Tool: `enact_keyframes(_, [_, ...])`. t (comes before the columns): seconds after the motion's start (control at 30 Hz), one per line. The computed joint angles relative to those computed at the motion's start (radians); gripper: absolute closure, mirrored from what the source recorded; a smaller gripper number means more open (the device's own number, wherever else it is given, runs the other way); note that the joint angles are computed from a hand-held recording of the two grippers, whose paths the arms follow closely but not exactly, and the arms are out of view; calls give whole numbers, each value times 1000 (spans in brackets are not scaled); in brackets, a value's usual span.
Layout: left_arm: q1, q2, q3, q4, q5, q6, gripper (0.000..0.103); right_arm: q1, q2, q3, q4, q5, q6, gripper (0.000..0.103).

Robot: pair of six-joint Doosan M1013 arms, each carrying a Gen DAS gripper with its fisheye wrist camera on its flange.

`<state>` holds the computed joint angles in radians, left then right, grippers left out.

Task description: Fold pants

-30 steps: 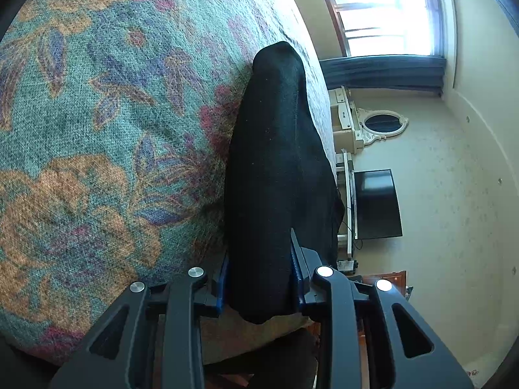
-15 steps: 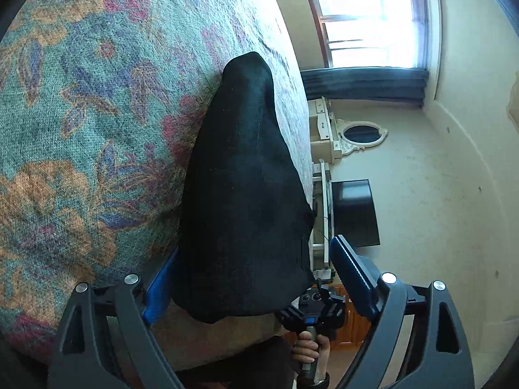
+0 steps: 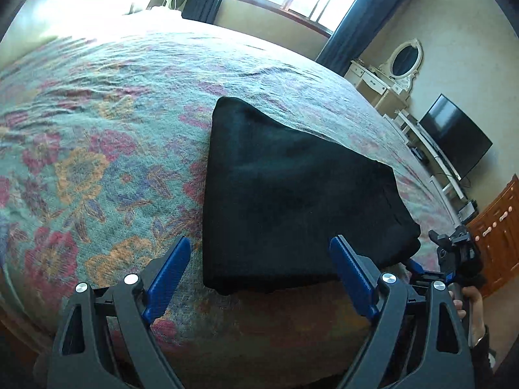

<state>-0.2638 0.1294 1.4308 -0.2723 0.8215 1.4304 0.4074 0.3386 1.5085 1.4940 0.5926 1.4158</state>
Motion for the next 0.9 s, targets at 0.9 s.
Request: enact_keyframes(0.9, [-125,-10,-4,476,54,-300,17,200,13,-252,-1528,155,882,20])
